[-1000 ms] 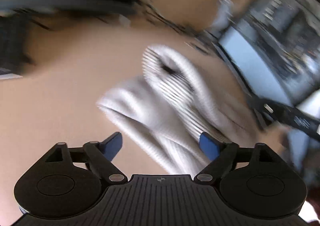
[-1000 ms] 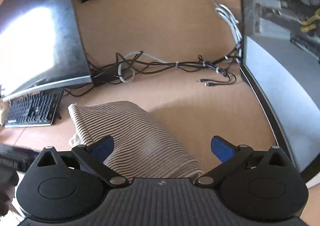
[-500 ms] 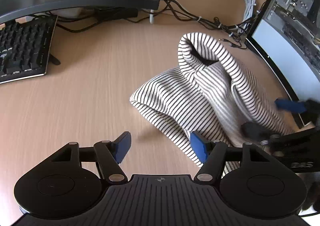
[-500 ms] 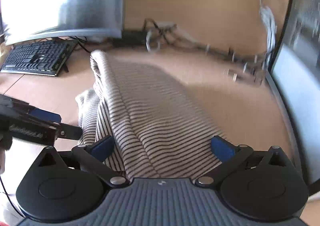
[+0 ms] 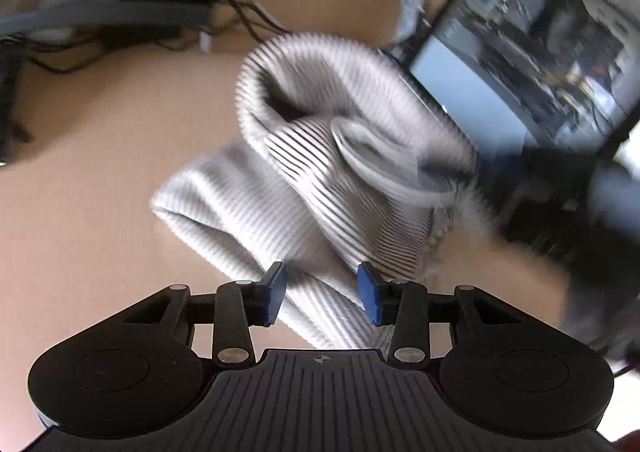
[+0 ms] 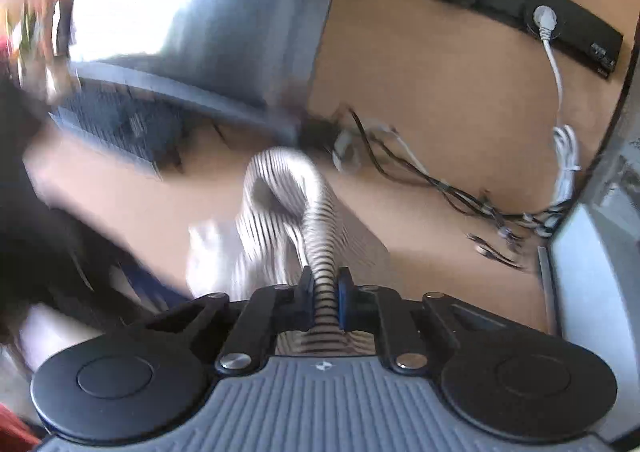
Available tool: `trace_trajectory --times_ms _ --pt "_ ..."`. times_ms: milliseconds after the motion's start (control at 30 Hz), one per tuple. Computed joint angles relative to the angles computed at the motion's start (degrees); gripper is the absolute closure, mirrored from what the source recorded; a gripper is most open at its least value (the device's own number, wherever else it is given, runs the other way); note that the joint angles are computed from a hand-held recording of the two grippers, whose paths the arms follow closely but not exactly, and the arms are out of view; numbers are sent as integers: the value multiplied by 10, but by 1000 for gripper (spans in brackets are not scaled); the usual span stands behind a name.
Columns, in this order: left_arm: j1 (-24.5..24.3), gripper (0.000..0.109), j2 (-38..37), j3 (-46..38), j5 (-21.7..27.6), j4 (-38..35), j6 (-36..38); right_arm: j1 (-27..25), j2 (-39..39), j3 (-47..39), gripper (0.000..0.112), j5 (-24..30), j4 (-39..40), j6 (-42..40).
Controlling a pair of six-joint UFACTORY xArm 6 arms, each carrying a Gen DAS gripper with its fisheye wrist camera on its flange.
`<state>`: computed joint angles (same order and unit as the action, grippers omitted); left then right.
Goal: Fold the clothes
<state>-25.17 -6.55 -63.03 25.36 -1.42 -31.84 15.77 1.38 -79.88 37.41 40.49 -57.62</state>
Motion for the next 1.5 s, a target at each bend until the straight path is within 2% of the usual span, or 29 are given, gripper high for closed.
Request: trace_trajectory --times_ms 100,167,233,267,333,367,400,500,567,600,667,700,733,800,900,967,1033,1067,1167,1333,1433,1500 --pt "-4 67 13 4 -12 -11 18 -18 54 -81 103 121 6 81" --pt "-4 65 6 12 -16 -10 27 -15 72 -88 102 143 -16 90" --pt "-2 59 -8 16 0 -30 48 -6 65 -57 99 113 -34 71" --pt "2 56 -17 21 9 -28 45 0 48 -29 96 82 -30 43" --pt "10 55 -41 37 23 -6 14 21 10 34 78 14 -30 -22" --pt "15 55 -46 42 25 -3 -7 30 -2 56 63 -16 -35 -45" --pt "20 55 -52 46 27 -1 -27 42 -14 82 54 -50 -46 -65" --pt "33 55 -53 46 32 -4 -76 72 -35 149 48 -157 -85 -106" --pt "37 55 -38 33 34 -19 -84 83 -39 186 49 -237 -122 -97" --pt "36 57 -31 26 35 -25 -79 82 -37 191 49 -256 -137 -77" --pt "33 61 -15 11 41 -35 -67 73 -31 185 52 -260 -162 -35" --pt "31 63 -9 7 43 -41 -59 68 -30 180 79 -254 -168 -34" --pt "29 69 -3 5 38 -65 -41 65 -29 177 87 -257 -174 -43" --pt "28 76 9 0 29 -109 -9 63 -33 158 91 -251 -142 -100" --pt "27 78 25 -8 17 -138 16 65 -65 133 92 -199 -58 -208" --pt "27 78 30 -9 9 -174 47 68 -87 136 92 -163 -39 -264" --pt "25 78 35 -7 -5 -209 76 75 -94 169 92 -167 -61 -284" --pt "24 82 35 -4 -11 -215 82 78 -97 185 93 -170 -73 -293" --pt "24 76 12 22 -14 -213 73 85 -85 212 89 -192 -124 -276" --pt "30 75 -64 65 -5 -47 -46 104 -83 238 74 -226 -113 -302" --pt "33 71 -86 53 -30 6 -73 106 -79 240 68 -233 -97 -306" --pt "35 70 -83 42 -61 14 -75 105 -80 240 62 -228 -85 -317"
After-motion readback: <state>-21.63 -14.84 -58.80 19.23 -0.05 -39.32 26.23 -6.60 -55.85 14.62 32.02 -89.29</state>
